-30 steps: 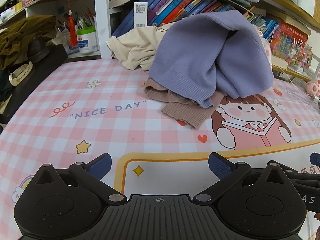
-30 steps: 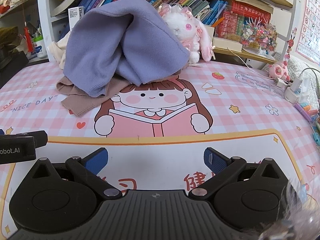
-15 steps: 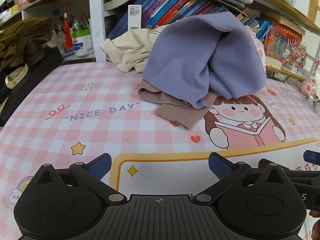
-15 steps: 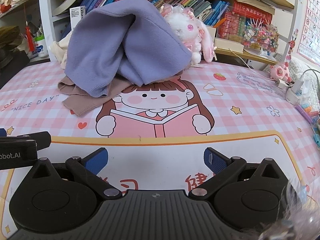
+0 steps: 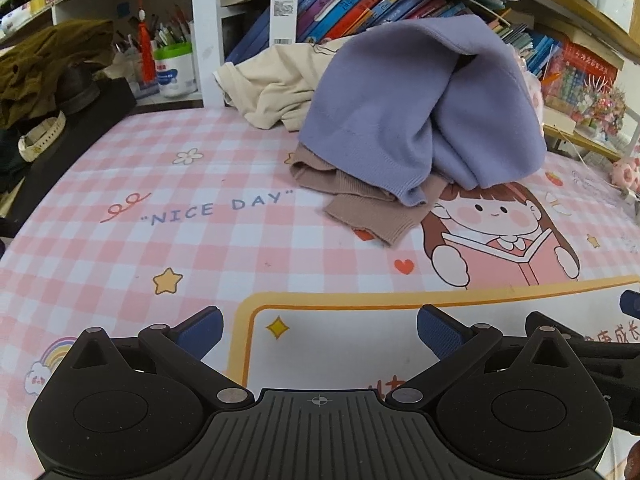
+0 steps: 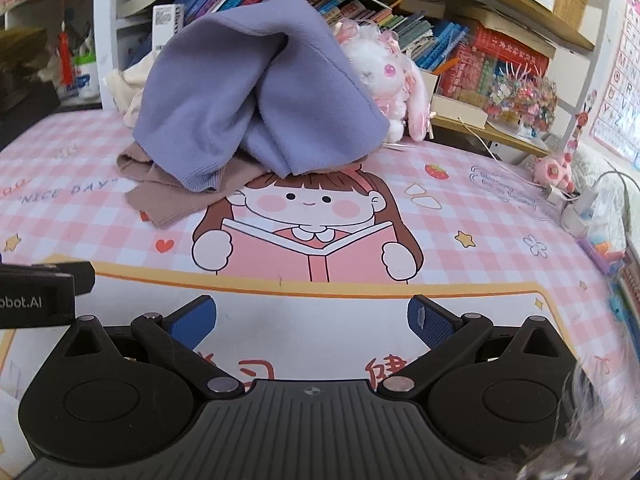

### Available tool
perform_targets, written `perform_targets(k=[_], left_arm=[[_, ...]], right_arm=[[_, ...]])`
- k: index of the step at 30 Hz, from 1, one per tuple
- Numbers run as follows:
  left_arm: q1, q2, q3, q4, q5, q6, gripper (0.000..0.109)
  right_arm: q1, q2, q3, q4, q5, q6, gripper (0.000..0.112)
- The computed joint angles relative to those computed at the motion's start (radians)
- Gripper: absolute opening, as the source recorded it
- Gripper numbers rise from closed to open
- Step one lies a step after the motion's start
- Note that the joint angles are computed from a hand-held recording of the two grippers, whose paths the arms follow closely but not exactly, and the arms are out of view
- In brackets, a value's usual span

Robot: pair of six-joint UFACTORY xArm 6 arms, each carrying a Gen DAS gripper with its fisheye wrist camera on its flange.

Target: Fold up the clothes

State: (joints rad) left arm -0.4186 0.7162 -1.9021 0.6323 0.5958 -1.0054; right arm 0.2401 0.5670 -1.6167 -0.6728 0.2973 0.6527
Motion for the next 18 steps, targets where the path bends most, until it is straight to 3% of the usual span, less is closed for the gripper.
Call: perform_targets(k=[4,7,10,18], left_arm=[[0.009,-0.024,0.046,0.032,-0.077,-0.032,0.103],[0.004,-0.024,0.041,0.057,-0.066,-0.038,0.103],[0.006,-0.031,0.05,0.069,-0.076,-0.049,0.103],[0.012,-0.032,0.053,0.078,-0.078,-0.054,0.103]], right_arm=[[-0.005,-0.017,0.055,0.213,-0.102,-0.174,0.103],[0.001,-0.022,0.067,0.289,-0.117,-0.244,0.103],[0.004,-0.024,0.074,0.312,-0.135,-0.266,0.103],[-0.001,-0.024,0.06,0.181,-0.114,-0.143,0.103]])
